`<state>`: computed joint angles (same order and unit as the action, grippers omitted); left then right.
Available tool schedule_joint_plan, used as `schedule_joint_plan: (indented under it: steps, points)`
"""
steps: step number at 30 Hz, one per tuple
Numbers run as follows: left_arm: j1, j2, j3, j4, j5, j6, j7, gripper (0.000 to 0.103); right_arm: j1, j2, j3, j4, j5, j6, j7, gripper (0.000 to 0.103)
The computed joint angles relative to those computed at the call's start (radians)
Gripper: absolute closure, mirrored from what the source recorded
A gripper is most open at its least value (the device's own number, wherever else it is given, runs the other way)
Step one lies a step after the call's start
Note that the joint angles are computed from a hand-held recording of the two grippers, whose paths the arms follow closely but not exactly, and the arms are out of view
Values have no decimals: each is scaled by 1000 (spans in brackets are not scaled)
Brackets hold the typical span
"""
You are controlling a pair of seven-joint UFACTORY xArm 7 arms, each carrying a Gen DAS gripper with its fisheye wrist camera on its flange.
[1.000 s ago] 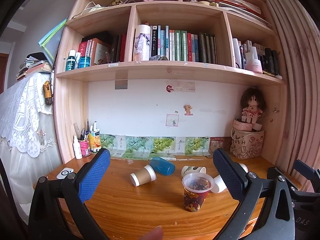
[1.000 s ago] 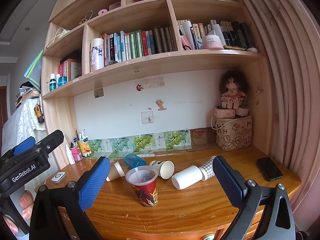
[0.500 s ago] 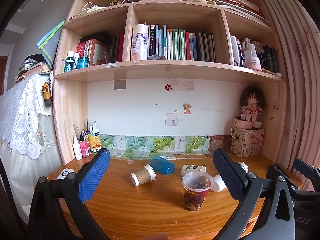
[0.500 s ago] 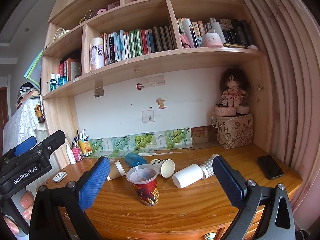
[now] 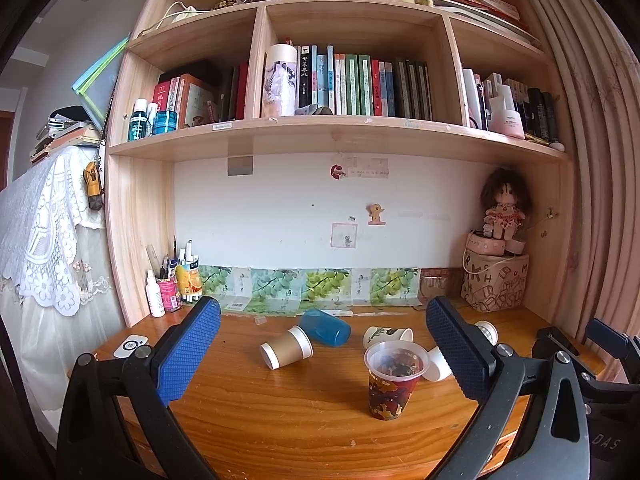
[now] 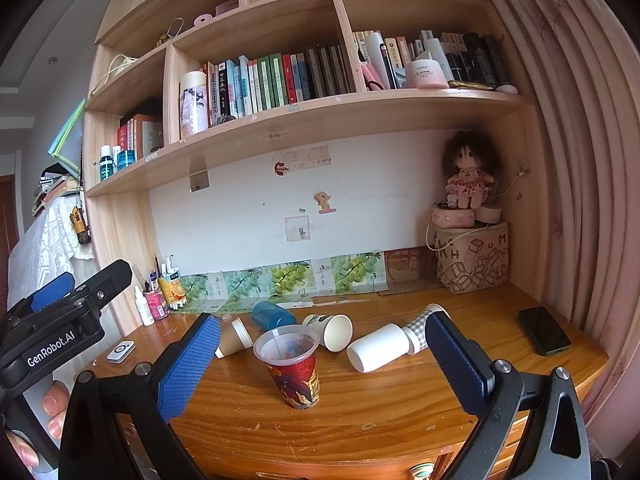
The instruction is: Flip cup upright
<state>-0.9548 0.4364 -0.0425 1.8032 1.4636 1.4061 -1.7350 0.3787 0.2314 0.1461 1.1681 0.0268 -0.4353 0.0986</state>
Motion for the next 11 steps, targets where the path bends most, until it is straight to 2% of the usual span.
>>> schedule_joint_plan:
  steps: [4,6,11]
  points:
    - [0,-2,-2,-4,-1,5,3,0,23,-2,-11,-4,31,-1,-22,0]
    - [4,1,-1,0,-3,-1,9,0,-3,1,3,2,1,4,-1,0]
    - [7,1,-5,0,-2,3,11,0,7,3,-3,2,12,4,-9,0]
